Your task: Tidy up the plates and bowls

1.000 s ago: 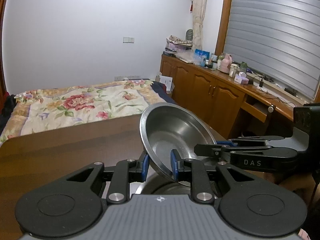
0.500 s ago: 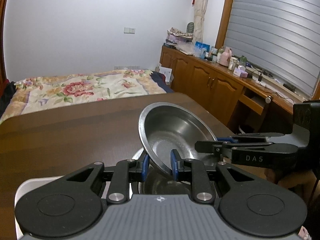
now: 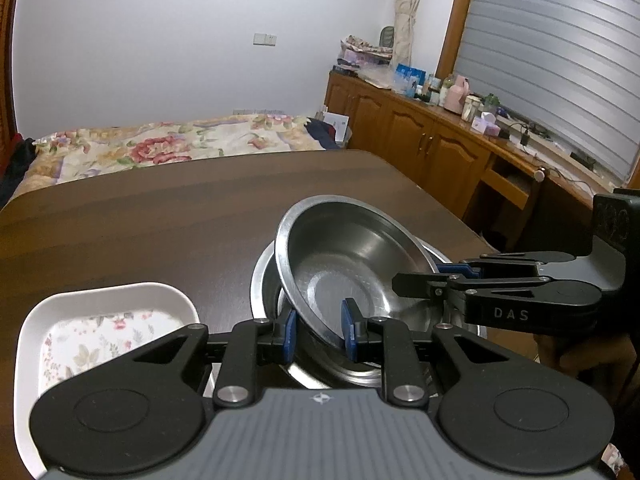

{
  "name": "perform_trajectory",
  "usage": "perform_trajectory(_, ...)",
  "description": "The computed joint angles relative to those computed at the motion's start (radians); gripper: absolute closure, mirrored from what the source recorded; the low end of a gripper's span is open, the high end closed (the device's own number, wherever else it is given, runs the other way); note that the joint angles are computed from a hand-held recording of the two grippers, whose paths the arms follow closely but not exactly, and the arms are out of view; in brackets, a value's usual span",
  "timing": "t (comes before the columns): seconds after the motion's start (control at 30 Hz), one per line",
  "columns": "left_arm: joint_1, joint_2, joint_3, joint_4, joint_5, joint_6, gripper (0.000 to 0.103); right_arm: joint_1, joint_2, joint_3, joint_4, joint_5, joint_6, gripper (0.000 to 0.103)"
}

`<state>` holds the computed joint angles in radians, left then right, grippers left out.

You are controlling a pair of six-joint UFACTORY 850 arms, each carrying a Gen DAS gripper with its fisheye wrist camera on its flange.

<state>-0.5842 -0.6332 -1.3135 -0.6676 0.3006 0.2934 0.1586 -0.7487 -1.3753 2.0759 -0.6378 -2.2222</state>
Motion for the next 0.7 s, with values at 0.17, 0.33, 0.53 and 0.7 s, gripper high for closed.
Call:
perform_trajectory(0.17, -0.008, 0.003, 0.008, -0.036, 0.007, 0.036, 0.078, -0.001, -0.004, 0.002, -0.01, 0.0, 0.01, 0.079)
perform_trajectory(0.33, -0.003, -0.001, 0.005, -0.062, -0.002, 0.077, 0.077, 0.0, 0.007, 0.021, 0.01, -0.004, -0.02, 0.079)
perform_trajectory(0.53, -0.012, -0.012, -0.008, -0.155, 0.006, 0.179, 0.078, 0.009, 0.02, 0.042, 0.052, 0.01, -0.097, 0.079)
perform_trajectory(0.7, -0.01, -0.01, 0.002, -0.123, 0.02, 0.137, 0.078, 0.014, 0.025, 0.053, 0.104, 0.022, -0.185, 0.079)
